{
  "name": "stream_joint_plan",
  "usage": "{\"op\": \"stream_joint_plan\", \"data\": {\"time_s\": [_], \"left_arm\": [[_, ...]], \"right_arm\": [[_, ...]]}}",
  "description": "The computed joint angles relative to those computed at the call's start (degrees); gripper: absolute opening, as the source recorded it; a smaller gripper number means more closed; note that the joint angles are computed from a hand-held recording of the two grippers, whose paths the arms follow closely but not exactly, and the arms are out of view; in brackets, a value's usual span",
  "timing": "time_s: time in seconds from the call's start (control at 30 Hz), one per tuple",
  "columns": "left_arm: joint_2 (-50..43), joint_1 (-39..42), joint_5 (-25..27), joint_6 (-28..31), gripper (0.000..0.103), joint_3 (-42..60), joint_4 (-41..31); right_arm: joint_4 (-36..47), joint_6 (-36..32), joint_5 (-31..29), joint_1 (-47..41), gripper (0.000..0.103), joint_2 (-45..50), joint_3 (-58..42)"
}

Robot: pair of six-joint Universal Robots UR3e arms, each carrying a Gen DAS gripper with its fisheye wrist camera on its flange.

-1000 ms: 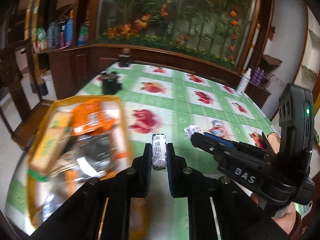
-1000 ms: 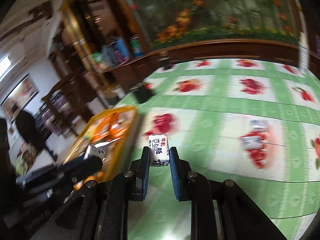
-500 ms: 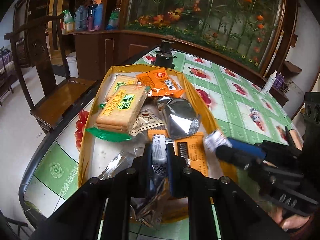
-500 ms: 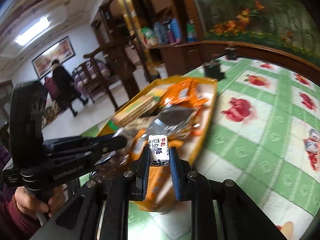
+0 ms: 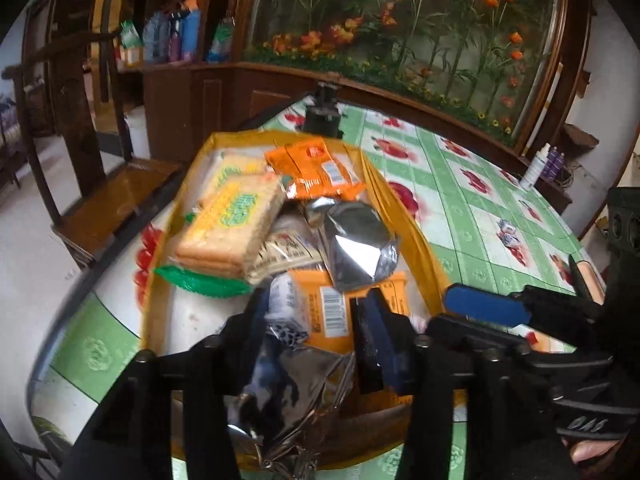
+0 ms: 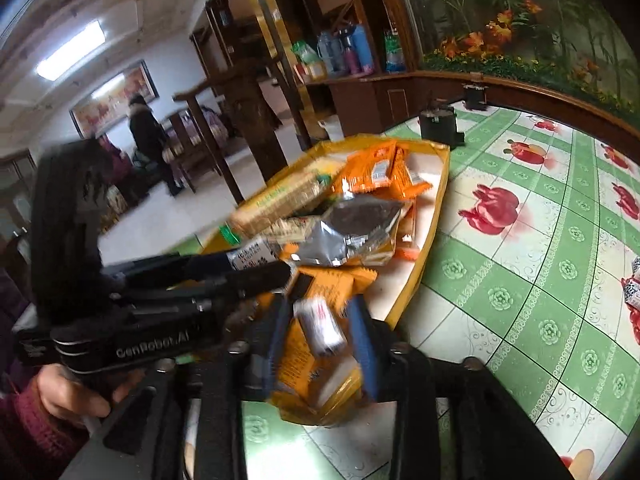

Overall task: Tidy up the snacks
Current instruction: 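Open the left tool over the tray while the right tool releases its candy, then move both open tools back to the remaining wrapped candies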

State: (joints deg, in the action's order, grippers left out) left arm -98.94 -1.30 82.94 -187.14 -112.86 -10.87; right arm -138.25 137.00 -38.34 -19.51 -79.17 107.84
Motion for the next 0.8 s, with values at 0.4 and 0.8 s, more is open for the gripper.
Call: {"op": "stream_joint_plan", "data": {"time_s": [0.4, 0.8], "left_arm": [[1.25, -4.07, -0.83, -0.39, 0.052, 4.24, -2.68], [-16.76, -18.55, -2.54, -1.87, 0.057, 33.82, -17.25]], "right_arm": [[-5.13, 19.78, 4.73, -12.84, 0.042, 9.07, -10.15], [-1.43, 39.71, 2.81, -22.95, 0.042, 20.84, -24.61]]}}
